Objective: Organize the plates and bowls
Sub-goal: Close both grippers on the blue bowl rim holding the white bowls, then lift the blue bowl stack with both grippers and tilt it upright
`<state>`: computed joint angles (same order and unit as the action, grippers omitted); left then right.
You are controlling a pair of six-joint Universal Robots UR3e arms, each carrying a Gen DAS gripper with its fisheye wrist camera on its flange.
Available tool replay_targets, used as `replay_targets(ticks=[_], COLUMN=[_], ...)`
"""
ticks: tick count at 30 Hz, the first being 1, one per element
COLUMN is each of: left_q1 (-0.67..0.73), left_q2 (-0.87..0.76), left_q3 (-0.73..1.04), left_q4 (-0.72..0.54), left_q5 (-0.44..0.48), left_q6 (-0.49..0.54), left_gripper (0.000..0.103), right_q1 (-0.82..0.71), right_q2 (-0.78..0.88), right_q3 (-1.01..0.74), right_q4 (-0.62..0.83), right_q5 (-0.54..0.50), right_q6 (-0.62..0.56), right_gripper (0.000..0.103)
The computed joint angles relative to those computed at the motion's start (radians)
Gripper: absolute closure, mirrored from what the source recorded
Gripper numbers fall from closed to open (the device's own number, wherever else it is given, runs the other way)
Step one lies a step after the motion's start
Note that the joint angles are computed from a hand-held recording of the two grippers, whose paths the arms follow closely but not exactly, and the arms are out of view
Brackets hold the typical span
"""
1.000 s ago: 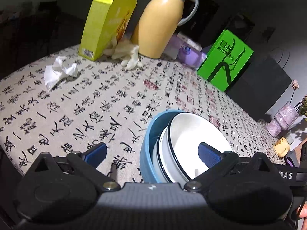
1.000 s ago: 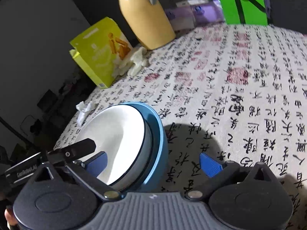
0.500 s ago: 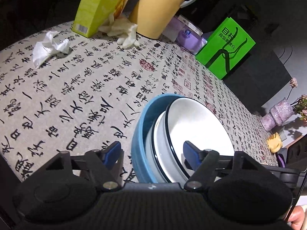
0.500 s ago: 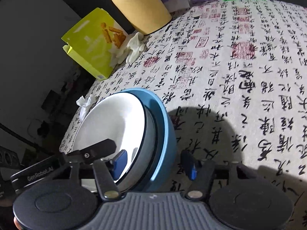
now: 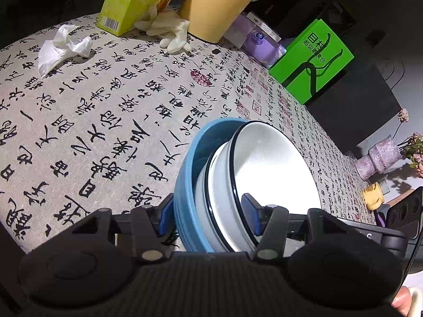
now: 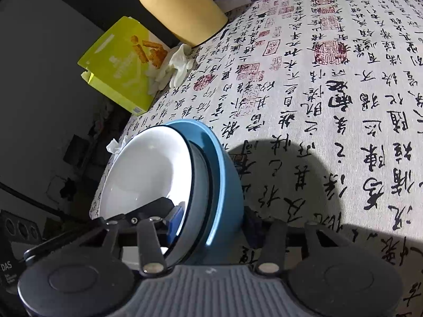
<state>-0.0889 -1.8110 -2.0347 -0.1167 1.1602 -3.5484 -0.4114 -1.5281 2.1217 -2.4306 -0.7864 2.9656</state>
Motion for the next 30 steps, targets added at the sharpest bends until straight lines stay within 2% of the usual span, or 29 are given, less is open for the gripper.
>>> replay_targets(ticks=[6,30], left_q1=[-0.004,-0.024], left_q2=[-0.009,-0.016], left_q3=[0.004,-0.005], left_q4=[0.007,0.048], left_q5=[0.004,0.04], left_q6=[-0.018,-0.037], left_gripper=[0.051,0.051], right_q1=[-0.026,-0.023], right_q2=[0.0,-0.011], right_q3=[0.021,0.052], right_q4=[0.004,-0.052], right_q5=[0.033,0.033], right_q6=[-0.006,0.017], right_gripper=[0.06,0.06])
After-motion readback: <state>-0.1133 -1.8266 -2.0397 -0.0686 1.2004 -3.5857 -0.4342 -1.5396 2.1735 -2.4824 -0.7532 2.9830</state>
